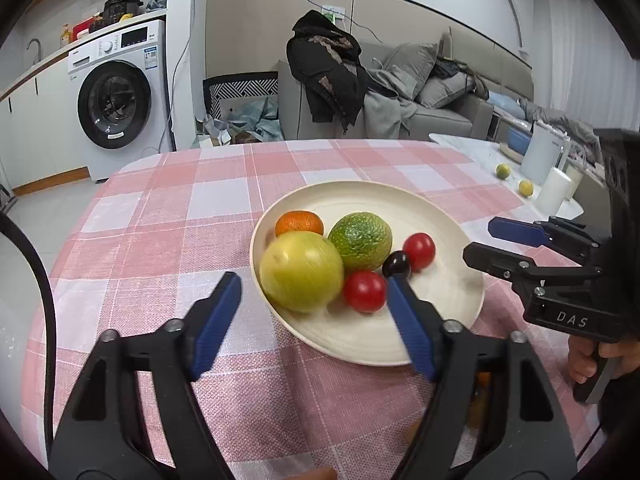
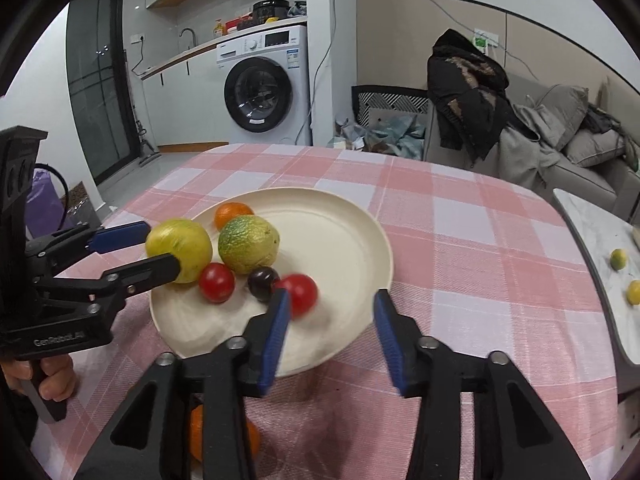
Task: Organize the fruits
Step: 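Carry the pomelo and tomato onto the plate with both tools and open both grippers, then grasp the mandarin orange with the right gripper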
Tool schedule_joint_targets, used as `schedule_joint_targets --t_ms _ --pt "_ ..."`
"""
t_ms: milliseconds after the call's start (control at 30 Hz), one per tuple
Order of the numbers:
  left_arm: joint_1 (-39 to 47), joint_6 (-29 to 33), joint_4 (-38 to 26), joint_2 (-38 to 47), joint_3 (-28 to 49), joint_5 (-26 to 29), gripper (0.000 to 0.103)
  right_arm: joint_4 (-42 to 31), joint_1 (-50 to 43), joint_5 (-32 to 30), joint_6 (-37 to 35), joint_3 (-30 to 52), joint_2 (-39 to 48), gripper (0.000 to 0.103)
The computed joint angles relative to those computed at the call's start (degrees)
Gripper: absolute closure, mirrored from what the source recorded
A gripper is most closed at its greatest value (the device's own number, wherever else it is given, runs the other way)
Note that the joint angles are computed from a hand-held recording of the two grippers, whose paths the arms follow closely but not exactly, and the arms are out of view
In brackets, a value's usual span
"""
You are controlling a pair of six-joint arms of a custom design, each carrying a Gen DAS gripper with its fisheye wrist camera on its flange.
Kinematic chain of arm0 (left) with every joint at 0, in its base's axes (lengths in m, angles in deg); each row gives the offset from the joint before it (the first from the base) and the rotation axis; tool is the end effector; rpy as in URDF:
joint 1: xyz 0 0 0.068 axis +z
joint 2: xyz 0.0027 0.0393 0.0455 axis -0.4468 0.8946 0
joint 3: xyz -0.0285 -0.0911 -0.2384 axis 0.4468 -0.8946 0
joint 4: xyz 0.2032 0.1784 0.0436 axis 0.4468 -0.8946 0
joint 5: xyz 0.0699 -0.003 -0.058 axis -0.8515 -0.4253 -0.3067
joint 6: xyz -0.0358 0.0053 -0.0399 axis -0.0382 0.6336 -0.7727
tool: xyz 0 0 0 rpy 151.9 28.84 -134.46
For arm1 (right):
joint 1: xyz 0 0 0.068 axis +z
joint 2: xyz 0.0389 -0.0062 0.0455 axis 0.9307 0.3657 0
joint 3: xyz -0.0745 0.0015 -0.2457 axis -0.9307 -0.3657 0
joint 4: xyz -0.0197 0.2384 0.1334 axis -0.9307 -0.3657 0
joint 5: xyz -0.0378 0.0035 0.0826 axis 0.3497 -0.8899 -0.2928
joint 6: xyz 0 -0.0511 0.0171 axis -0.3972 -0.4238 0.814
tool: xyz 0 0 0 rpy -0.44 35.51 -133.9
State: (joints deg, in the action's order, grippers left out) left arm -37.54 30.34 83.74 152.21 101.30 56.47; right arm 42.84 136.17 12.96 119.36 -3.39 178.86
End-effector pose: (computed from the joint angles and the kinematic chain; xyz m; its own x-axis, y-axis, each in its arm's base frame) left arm 0.2421 -0.0598 0.1119 -0.5369 0.2661 -0.8006 0.5466 0.8326 -0.0898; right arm 0.1400 0.2745 0.1264 -0.6524 0.0185 -0.7576 0.0152 0.9998 0.0113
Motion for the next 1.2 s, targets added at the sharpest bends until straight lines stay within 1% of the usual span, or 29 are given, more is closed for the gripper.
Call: schedule_joint_targets --t_ms 67,100,133,167,233,300,367,500,600,733,833,967,1067,1200 --pt "1.31 0.08 -0.74 -2.57 -1.20 1.78 0.019 -0.91 0.45 0.86 1.13 -0.80 -1.31 0.040" --pt "1.89 0.36 -1.55 -4.32 -1.91 2.17 0.018 -1.31 0.75 1.06 1.57 -1.16 -1.94 0.028" --pt "2.22 0.76 -2.33 -5.47 -2.33 2.28 0.015 -1.68 1.05 1.12 1.91 -1.63 -2.66 0.018" --pt "2.44 1.15 -3.59 -6.94 -2.76 2.15 0.009 -2.17 1.47 1.46 2.32 -1.93 -3.19 0.015" --pt "3.22 1.73 -5.52 -10.26 -4.08 2.37 0.001 -3.82 2.53 2.02 3.11 -1.98 -3.85 0.013" --pt "3.94 2.38 -8.48 -14.32 -5.28 2.77 0.001 -5.92 3.29 2.28 4.16 -1.53 -4.10 0.006" --pt "4.48 3.17 -11.72 -18.07 -6.23 3.19 0.001 -7.46 4.40 2.93 5.56 -1.44 -4.59 0.002" --pt "5.38 5.09 -18.50 -26.94 -8.80 2.88 0.001 -7.48 6.57 1.68 5.65 -2.45 -7.25 0.000" --pt "6.02 6.13 -23.37 -32.25 -10.08 3.39 0.001 -8.78 8.63 1.49 5.79 -1.75 -7.46 0.000" --pt "7.70 7.45 -28.61 -35.70 -10.36 5.98 0.001 -11.41 10.79 0.39 7.03 -0.07 -6.18 0.000" --pt "7.83 7.95 -31.29 -38.89 -11.46 6.44 0.001 -11.51 11.60 -0.55 7.86 0.19 -5.11 0.000" --pt "7.12 8.07 -32.95 -41.73 -12.74 6.46 0.001 -10.28 11.73 -2.46 8.10 -0.21 -4.07 0.000" --pt "5.95 7.55 -32.75 -41.59 -13.41 6.11 0.001 -9.42 12.10 -2.94 7.67 -0.23 -3.44 0.000" --pt "3.11 7.81 -30.54 -40.24 -14.27 3.64 0.001 -8.51 12.28 -3.20 7.12 -0.48 -3.01 0.000"
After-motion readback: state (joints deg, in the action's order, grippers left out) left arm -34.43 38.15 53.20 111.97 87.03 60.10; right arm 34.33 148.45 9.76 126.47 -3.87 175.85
